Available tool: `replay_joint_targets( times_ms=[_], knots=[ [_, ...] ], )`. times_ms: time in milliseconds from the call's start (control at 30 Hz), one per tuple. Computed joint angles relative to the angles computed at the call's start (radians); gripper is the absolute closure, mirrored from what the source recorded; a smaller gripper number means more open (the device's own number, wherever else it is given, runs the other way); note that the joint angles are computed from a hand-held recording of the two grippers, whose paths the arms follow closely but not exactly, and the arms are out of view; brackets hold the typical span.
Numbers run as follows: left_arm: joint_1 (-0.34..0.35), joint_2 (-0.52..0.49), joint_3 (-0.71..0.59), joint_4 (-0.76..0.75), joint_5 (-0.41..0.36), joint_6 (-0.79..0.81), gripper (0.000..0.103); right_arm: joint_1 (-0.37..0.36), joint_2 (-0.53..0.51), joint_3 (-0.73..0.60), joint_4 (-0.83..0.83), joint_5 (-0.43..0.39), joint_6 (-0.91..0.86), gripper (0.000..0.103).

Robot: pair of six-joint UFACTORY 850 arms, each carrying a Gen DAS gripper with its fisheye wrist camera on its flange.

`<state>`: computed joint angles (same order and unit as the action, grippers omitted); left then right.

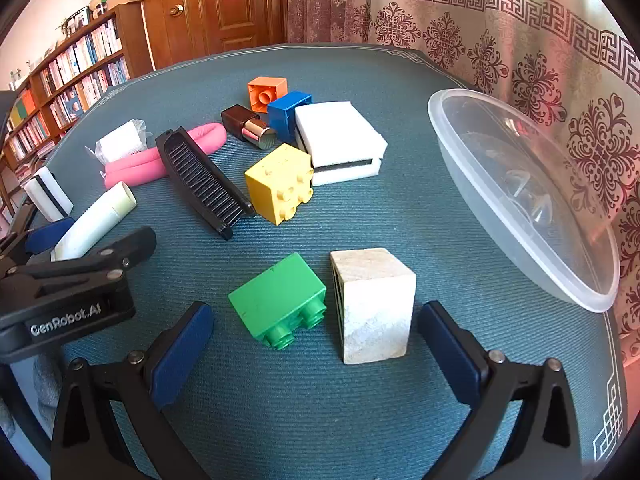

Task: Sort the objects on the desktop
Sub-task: 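Move the left gripper toward the white-and-black sponge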

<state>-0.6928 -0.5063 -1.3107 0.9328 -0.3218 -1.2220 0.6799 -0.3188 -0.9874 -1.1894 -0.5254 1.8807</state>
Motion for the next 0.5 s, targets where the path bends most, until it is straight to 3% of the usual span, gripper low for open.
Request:
replay_joint_targets(
  times_ms=[500],
  knots=[
    [0.007,0.029,0.052,0.094,0.028,-0.084,0.000,0.000,-0.001,-0.002,0.004,-0.001,-0.004,0.000]
  ],
)
